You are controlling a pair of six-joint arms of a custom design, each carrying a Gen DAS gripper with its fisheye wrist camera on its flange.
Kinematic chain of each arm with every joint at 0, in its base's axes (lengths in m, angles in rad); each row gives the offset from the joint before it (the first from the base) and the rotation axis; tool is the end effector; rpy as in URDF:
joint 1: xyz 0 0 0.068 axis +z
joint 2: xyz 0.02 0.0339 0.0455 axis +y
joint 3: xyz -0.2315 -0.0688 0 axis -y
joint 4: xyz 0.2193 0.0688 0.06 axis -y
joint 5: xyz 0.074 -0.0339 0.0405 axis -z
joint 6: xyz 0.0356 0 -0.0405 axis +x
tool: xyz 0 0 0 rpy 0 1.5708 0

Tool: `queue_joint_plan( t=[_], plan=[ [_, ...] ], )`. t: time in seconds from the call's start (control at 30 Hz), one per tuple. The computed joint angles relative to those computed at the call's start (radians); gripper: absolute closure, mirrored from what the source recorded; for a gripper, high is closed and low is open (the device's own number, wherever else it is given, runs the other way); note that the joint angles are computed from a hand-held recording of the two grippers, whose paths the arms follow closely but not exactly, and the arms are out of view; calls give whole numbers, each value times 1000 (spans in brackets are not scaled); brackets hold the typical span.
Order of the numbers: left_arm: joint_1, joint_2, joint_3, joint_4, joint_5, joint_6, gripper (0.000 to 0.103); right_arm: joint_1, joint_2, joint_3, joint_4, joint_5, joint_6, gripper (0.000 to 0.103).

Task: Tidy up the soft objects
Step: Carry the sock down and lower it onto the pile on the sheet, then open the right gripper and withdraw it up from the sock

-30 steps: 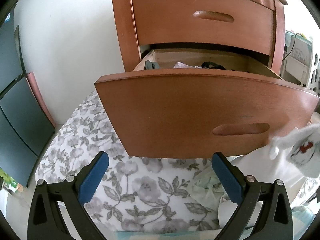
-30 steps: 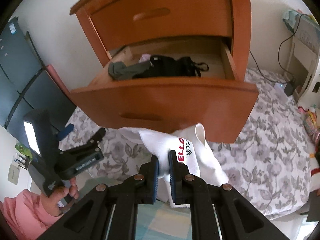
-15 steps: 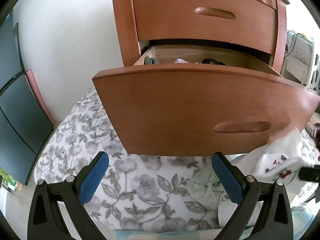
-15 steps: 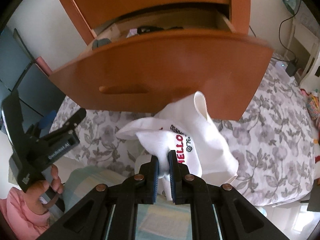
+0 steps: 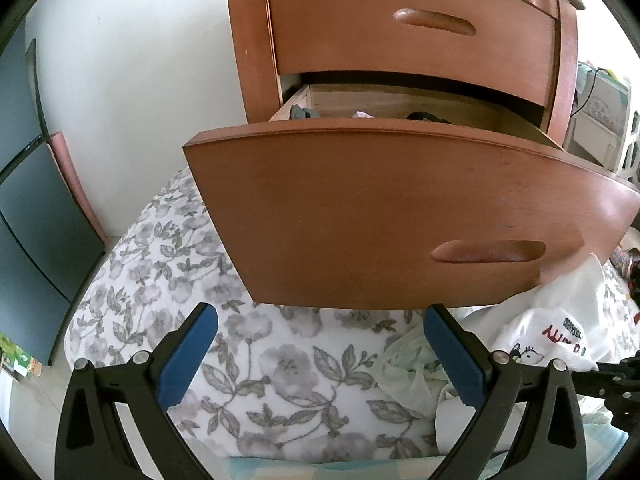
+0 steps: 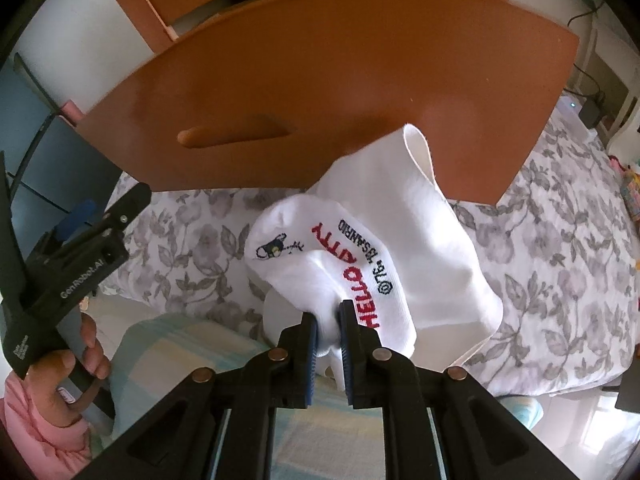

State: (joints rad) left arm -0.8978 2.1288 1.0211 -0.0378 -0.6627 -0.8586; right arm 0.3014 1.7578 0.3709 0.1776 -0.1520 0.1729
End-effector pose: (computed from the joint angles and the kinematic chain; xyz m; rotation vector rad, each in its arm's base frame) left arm 0.2268 -0.2493 0.0475 -0.1295 2.3720 0.1268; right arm 0.1901 0.0647 0.0342 -0.2192 2.7992 0.3283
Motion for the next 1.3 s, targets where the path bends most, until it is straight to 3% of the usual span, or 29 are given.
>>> queue_joint_plan(
  t=[0.33,0.53,0.63,0.97,1.23,1.3],
  plan=[
    [0,1,-1,2,0,-1,1,25,-75,-16,-30,47,43,84],
    [0,3,1,2,0,-6,1,29,-207,-50,-67,70,56,67],
    [-4,-4,-5,1,-11,-14,1,25,-285,-56,-101,79,50,53],
    [5,-143,-113,42,42,-46,1,30,-450,-44,-200,113,49,33],
    [32,-288,-117,-39,122,-13,1,24,-535,-12,-269,122,37,22],
    [40,-319,-121,-51,136,8,1,19,-555,-2,-284,125,32,13]
  ],
)
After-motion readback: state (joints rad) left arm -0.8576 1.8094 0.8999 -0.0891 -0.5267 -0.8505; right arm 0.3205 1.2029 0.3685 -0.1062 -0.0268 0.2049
